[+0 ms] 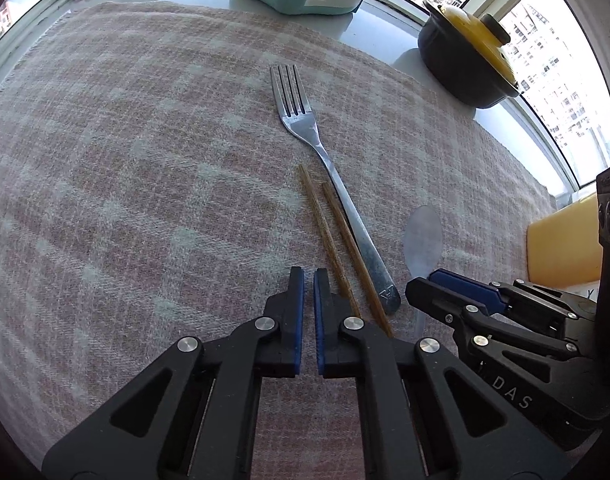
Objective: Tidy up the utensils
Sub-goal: 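Close the left tool on a wooden chopstick while the right tool grasps the clear plastic spoon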
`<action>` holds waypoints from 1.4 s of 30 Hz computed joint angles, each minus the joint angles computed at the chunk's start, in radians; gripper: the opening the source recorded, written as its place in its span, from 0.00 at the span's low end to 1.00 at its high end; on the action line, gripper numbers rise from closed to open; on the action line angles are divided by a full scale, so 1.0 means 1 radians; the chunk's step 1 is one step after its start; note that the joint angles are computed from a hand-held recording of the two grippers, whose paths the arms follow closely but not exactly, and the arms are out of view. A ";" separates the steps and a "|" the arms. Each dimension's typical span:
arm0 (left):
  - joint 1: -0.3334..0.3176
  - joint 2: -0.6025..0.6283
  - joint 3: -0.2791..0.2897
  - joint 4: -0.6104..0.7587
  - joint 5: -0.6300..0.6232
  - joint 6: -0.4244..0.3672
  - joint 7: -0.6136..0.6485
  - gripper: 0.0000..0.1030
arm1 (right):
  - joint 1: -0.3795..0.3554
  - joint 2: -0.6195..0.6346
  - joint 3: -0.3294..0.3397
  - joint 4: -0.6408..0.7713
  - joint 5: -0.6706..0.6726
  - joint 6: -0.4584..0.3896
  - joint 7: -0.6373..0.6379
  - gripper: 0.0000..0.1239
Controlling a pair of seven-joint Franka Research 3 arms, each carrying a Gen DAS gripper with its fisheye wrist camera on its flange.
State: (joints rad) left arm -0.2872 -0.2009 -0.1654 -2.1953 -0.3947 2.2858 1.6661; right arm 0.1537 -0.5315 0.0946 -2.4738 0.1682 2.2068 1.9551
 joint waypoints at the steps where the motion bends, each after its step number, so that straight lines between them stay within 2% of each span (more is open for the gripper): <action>1: -0.001 -0.002 0.003 0.000 -0.009 -0.001 0.006 0.03 | -0.003 0.008 0.008 0.009 -0.018 -0.009 0.001 0.17; 8: 0.001 -0.006 0.012 0.011 -0.046 -0.011 0.026 0.03 | -0.004 0.040 0.032 0.043 -0.077 -0.036 0.034 0.16; 11: 0.002 -0.010 0.015 0.008 -0.058 -0.020 0.041 0.03 | 0.006 0.052 0.045 0.063 -0.139 -0.072 0.005 0.07; 18: -0.006 0.006 0.001 0.024 -0.085 -0.040 0.038 0.03 | -0.010 -0.006 -0.004 0.023 -0.128 -0.105 -0.051 0.05; 27: -0.017 0.028 -0.038 0.046 0.043 -0.037 -0.016 0.03 | -0.041 -0.075 -0.025 -0.026 -0.079 -0.121 -0.105 0.07; 31: -0.021 0.027 -0.032 0.048 0.052 -0.047 -0.011 0.03 | -0.043 -0.051 -0.016 -0.009 -0.068 -0.115 -0.114 0.11; 33: -0.020 0.034 -0.032 0.054 0.057 -0.054 -0.025 0.09 | -0.043 -0.043 -0.011 -0.003 -0.068 -0.116 -0.115 0.12; 35: -0.019 0.041 -0.035 0.059 0.062 -0.052 -0.040 0.09 | -0.041 -0.036 -0.009 0.002 -0.069 -0.118 -0.119 0.13; 42: -0.021 0.059 -0.046 0.070 0.106 -0.036 -0.039 0.12 | -0.040 0.010 -0.009 0.037 -0.092 -0.127 -0.118 0.11</action>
